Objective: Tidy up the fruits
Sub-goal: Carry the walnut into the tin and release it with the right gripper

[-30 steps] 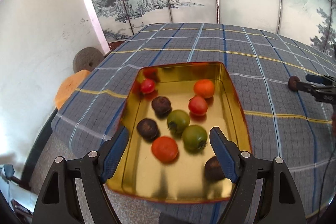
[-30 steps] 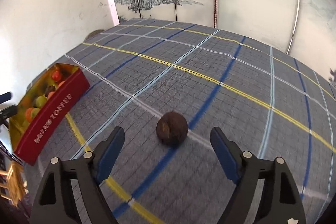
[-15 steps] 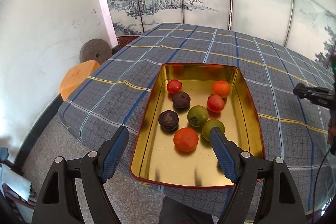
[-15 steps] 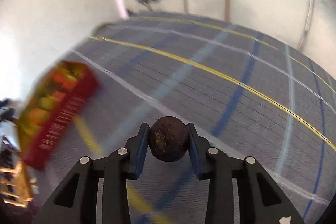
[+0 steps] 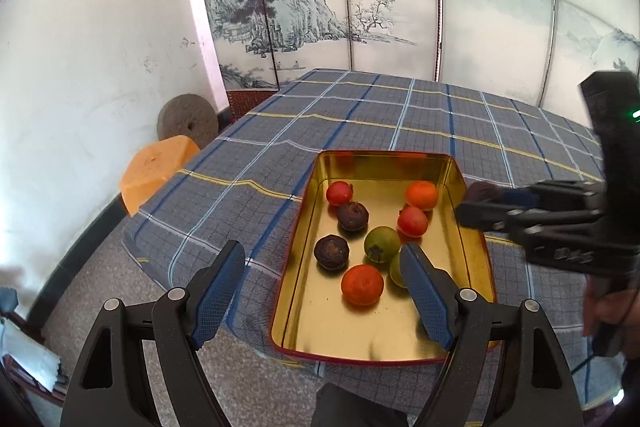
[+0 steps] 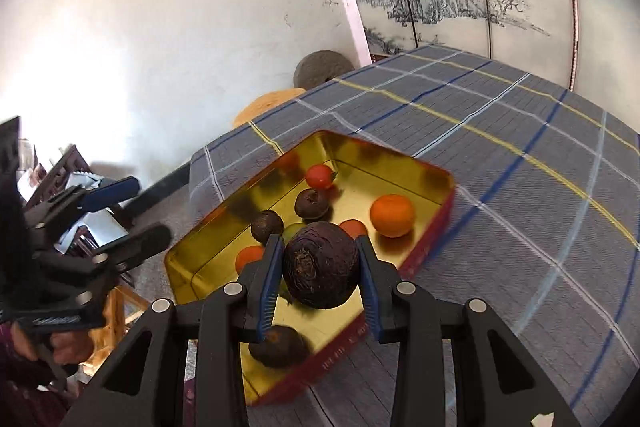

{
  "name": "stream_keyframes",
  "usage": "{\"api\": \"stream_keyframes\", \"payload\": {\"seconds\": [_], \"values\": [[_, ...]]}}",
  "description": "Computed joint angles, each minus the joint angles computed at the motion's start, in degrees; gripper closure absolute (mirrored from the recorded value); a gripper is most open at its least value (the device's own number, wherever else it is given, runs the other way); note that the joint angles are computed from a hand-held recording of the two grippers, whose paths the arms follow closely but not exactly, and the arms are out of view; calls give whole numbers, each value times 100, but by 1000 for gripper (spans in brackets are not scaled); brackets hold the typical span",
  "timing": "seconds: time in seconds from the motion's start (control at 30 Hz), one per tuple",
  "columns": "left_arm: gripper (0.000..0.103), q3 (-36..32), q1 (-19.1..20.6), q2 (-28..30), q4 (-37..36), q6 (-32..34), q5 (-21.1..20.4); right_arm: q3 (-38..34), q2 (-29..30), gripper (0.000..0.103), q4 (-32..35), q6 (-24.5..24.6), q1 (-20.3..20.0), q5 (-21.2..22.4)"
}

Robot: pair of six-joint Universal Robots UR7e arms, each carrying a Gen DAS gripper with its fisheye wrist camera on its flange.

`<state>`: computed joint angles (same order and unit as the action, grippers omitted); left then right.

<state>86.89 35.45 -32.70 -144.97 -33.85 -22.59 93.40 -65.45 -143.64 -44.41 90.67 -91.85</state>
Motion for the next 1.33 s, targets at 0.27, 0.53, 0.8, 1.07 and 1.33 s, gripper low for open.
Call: {"api": "stream_keyframes", "payload": {"seconds": [0.27,0.53,0.8,1.07,1.33], "values": [[23,216,-42,-135,-179,-5,186,53,266,59,-410,78,187,-298],[21,394,-72,-230,-732,359,192,516,-123,30,-1221,92,224,376],[11,412,-137,-197,-1111,769,34,1046,-637,19,-1596,-10,214,689],[3,294,-309,90,-2558,1859,321,1354,-1108,12,-1880,-194,-179,434],[0,48,-353,54,-1495,1171,258,548,-1064,4,-2094,-163,-1063,-844]]}}
